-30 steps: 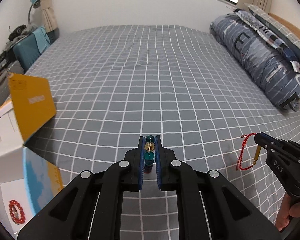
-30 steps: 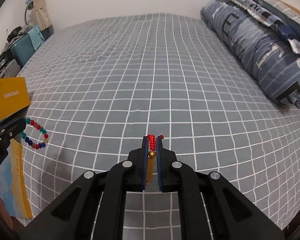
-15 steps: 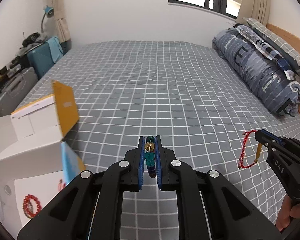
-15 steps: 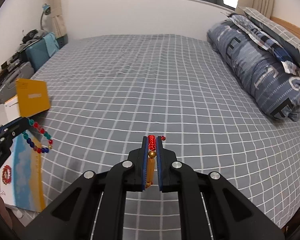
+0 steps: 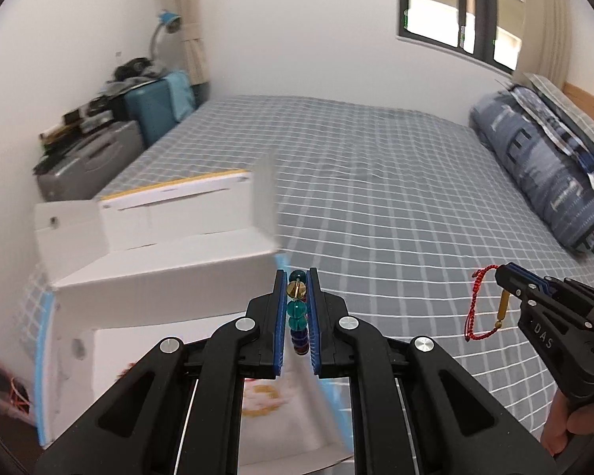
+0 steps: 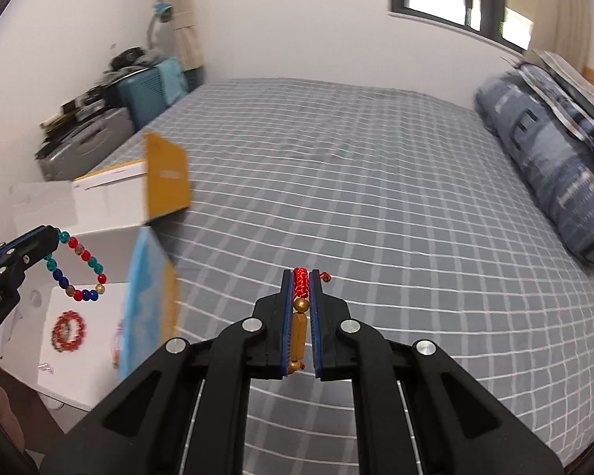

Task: Organize jewelry
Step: 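Lift both bracelets and carry them toward the white box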

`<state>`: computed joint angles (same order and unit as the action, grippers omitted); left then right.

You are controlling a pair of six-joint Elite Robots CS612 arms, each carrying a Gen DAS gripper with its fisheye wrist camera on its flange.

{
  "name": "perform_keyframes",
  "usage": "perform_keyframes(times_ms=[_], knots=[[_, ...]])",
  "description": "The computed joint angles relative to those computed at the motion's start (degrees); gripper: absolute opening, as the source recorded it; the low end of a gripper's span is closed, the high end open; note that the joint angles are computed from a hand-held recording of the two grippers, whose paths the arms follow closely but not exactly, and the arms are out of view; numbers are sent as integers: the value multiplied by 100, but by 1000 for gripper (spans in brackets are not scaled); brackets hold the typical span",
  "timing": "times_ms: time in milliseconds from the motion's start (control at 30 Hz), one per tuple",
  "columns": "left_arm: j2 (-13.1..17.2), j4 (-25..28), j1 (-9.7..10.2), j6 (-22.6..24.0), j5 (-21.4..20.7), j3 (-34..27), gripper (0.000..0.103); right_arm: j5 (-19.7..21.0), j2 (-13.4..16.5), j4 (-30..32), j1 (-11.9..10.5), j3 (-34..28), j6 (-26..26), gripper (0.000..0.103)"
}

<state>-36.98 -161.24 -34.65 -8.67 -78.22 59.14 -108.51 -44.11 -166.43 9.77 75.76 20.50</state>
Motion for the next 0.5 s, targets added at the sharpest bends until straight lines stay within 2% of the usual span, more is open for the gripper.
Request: perform_keyframes(times_ms=[233,367,500], knots=[[-240,-212,309,-207,196,417,9,293,408,33,305,-792,-328,7],[-235,-56,479,-358,305,466,9,510,684,151,470,-1283,-512,7],[-195,164,633,-481,349,462,9,728,1038,533,605,-1909,-675,7]])
